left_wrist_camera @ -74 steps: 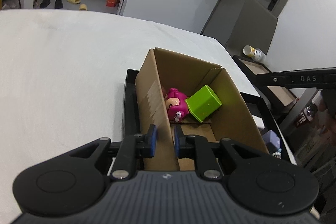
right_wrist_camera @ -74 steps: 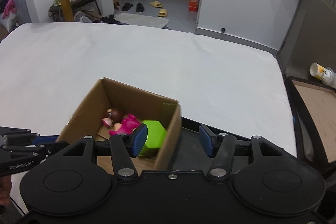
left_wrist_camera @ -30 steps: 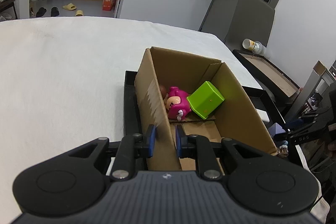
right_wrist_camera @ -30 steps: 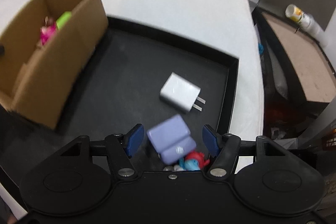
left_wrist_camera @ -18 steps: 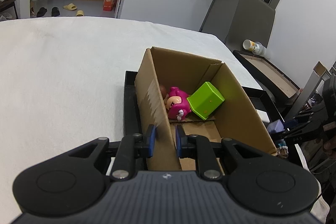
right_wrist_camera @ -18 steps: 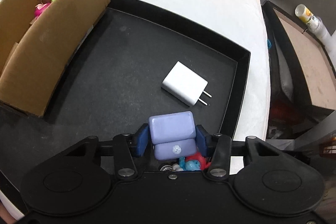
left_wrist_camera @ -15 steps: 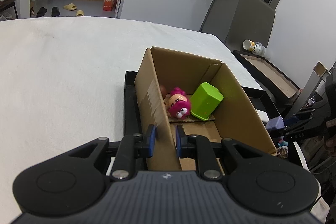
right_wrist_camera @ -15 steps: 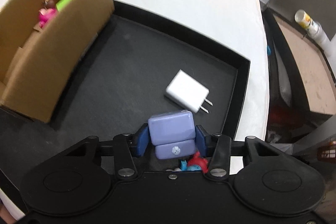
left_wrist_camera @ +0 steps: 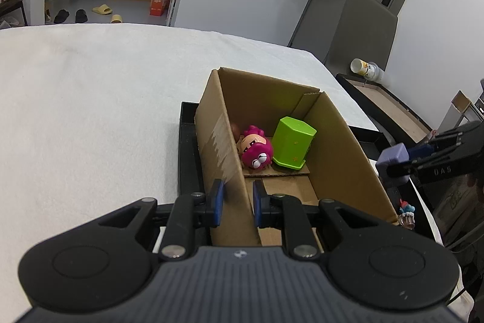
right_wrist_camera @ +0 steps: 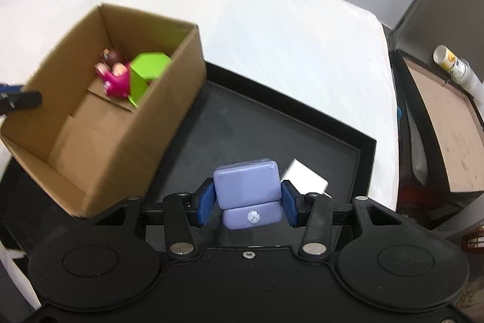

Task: Organize rigid objects
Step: 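Carry the lavender toy into the box and open the right gripper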

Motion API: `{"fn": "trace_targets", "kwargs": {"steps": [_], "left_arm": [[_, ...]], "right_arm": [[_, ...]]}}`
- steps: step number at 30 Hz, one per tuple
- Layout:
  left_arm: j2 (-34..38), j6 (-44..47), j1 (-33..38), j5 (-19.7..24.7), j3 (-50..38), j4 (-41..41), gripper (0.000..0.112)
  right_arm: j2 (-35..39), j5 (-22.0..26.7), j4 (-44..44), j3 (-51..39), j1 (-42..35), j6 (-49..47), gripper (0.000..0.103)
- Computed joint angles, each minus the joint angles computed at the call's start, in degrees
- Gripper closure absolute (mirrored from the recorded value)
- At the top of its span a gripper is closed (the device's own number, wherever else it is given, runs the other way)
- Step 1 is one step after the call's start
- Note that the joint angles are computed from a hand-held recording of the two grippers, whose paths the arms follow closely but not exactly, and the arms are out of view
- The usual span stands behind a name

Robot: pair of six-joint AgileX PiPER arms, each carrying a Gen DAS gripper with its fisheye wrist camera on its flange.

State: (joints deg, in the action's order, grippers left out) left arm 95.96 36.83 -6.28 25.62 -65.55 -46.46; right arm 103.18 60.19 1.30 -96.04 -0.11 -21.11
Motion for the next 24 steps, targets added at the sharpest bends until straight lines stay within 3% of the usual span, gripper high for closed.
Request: {"fn": "trace_targets", "kwargs": {"steps": [24], "left_arm": [[0.01,2.50,1.01,0.69,0.75,-3.75,0.095]], "right_arm": [[4.36,4.14,5.58,-16.44,8.53,3.04,0.058]]}}
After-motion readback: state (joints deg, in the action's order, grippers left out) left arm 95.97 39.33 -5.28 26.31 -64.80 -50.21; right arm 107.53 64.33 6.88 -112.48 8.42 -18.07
